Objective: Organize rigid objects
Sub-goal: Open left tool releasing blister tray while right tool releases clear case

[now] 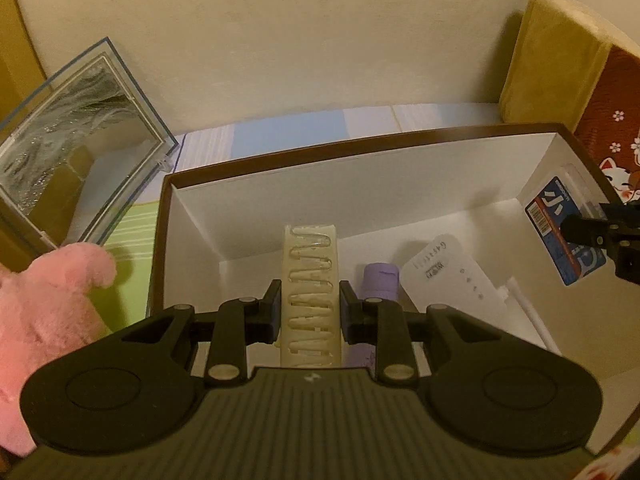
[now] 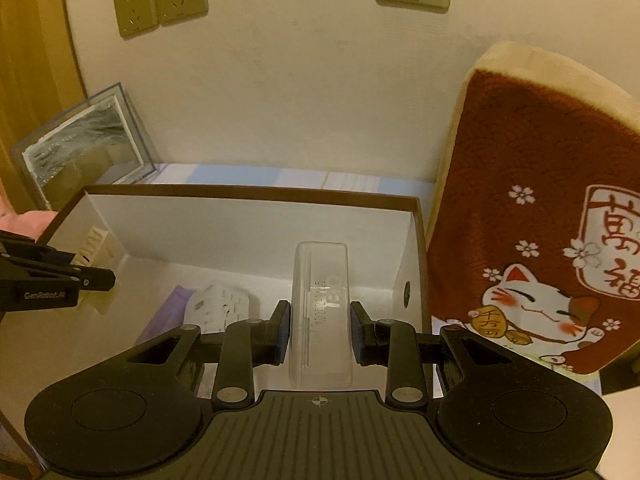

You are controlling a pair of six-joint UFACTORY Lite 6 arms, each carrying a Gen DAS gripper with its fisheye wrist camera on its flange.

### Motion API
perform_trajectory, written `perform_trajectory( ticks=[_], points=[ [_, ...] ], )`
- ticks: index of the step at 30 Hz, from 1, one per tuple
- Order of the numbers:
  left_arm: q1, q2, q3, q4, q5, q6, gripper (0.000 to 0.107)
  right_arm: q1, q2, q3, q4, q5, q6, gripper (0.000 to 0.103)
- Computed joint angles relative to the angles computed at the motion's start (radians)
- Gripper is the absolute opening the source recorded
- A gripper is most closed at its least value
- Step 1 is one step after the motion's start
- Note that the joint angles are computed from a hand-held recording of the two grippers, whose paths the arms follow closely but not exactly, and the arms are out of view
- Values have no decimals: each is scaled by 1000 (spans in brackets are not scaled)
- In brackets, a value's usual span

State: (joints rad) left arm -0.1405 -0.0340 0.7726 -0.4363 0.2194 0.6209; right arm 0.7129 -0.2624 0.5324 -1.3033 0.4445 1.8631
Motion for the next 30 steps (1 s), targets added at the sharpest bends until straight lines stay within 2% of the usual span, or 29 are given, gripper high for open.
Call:
perform_trajectory(
  ticks=[6, 7, 10, 15, 21, 22, 23, 25, 28, 30],
  points=[
    [-26, 66, 34, -8, -49, 13, 23, -42, 54, 23, -73, -37, 64, 27],
    [-25, 72, 38, -53, -52, 63, 24, -45, 57, 24, -83, -39, 74, 27],
    [-29, 81, 46, -94, -57, 107, 36, -52, 48, 16, -97, -41, 87, 27],
    [-27, 75, 48, -98, -55, 111, 36, -53, 28, 3, -120, -43, 110, 27],
    [-3, 35, 16, -161, -40, 176, 41, -34, -22, -37, -284, -17, 297, 29],
    [4, 21, 8, -183, -33, 201, 41, -28, -29, -37, -279, -5, 297, 34],
    [9, 8, 0, -197, -26, 217, 43, -24, -38, -39, -275, 0, 297, 44],
    [23, -27, -19, -213, -5, 236, 46, -4, -76, -55, -256, 25, 296, 56],
    [44, -99, -57, -245, 27, 271, 48, 36, -143, -70, -175, 53, 242, 60],
    [60, -155, -85, -250, 56, 279, 53, 74, -203, -87, -105, 78, 191, 61]
  ],
)
